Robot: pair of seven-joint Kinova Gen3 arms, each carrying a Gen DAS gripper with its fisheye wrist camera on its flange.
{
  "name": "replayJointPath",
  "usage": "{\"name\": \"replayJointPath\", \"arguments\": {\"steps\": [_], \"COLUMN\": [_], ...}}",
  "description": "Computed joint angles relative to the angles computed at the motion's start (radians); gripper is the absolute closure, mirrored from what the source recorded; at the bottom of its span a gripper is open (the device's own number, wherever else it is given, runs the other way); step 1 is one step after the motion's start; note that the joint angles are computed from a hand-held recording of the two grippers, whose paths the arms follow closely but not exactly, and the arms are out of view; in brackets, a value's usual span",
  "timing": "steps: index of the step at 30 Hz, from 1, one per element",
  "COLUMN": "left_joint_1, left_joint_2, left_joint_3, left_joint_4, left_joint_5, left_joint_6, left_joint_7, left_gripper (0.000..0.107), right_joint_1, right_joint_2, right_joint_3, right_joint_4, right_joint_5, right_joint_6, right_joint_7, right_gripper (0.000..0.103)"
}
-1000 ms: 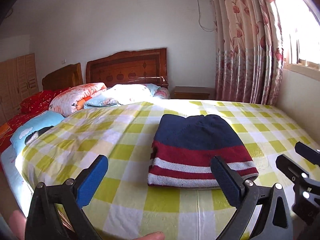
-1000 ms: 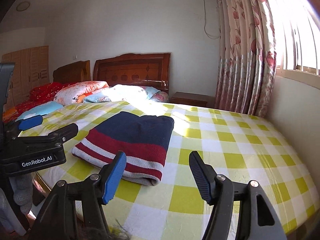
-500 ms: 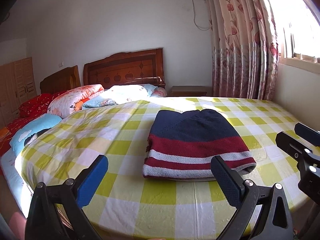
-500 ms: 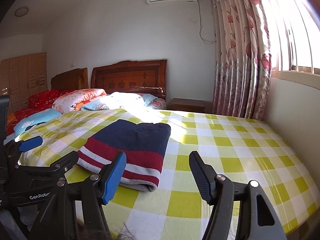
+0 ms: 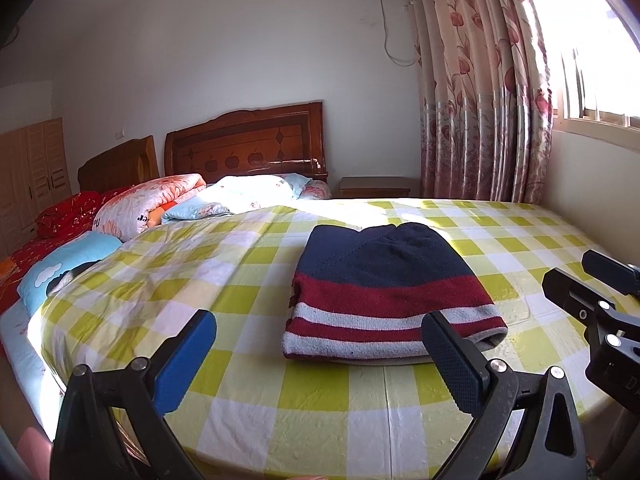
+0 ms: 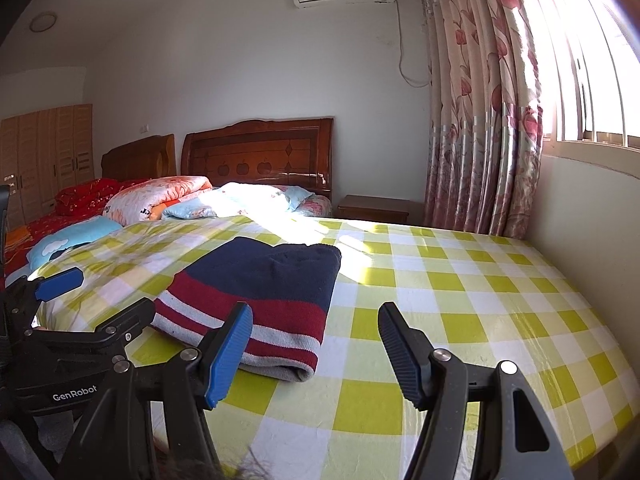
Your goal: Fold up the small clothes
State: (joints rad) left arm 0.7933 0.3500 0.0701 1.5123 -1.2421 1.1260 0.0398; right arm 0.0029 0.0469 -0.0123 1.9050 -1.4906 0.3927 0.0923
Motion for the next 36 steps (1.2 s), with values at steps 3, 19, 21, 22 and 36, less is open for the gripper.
{"name": "replayJointPath", "arguments": {"steps": [3,19,21,22,36], "left_joint_1": [0.002,0.007,0.011,0.012,0.006], "left_joint_2": [0.001,0.002,0.004,0.004,0.006], "left_joint_3": [0.001,0.0,-0.001,-0.001,-0.002], "left_joint_4": [-0.001,-0.001,-0.002,-0.002,-0.007], "left_joint_5": [-0.001,-0.009,-0.017,-0.02,-0.024], "left_joint_6": [0.0,0.002,0.008,0.01,0.016], "left_joint_7": [-0.001,0.006,0.009,0.01,0.013], "left_gripper": [0.004,0.004,0.004,0.004,0.004], "right_joint_1": [-0.001,0.001,0.001,0.001,0.002], "right_joint_2": [0.001,0.008,0.008,0.008,0.008], "right_joint_3": [0.0,-0.005,-0.006,-0.006,-0.008], "right_joint_4": [-0.002,-0.002,-0.002,-0.001,-0.003], "right_joint_5": [0.01,0.02,0.02,0.02,0.031], "right_joint_6": [0.0,-0.003,-0.002,-0.002,-0.002], "right_joint_7": [-0.01,-0.015,-0.015,-0.015,-0.027], "right_gripper": [0.036,0.036,0.036,0.036,0.036]}}
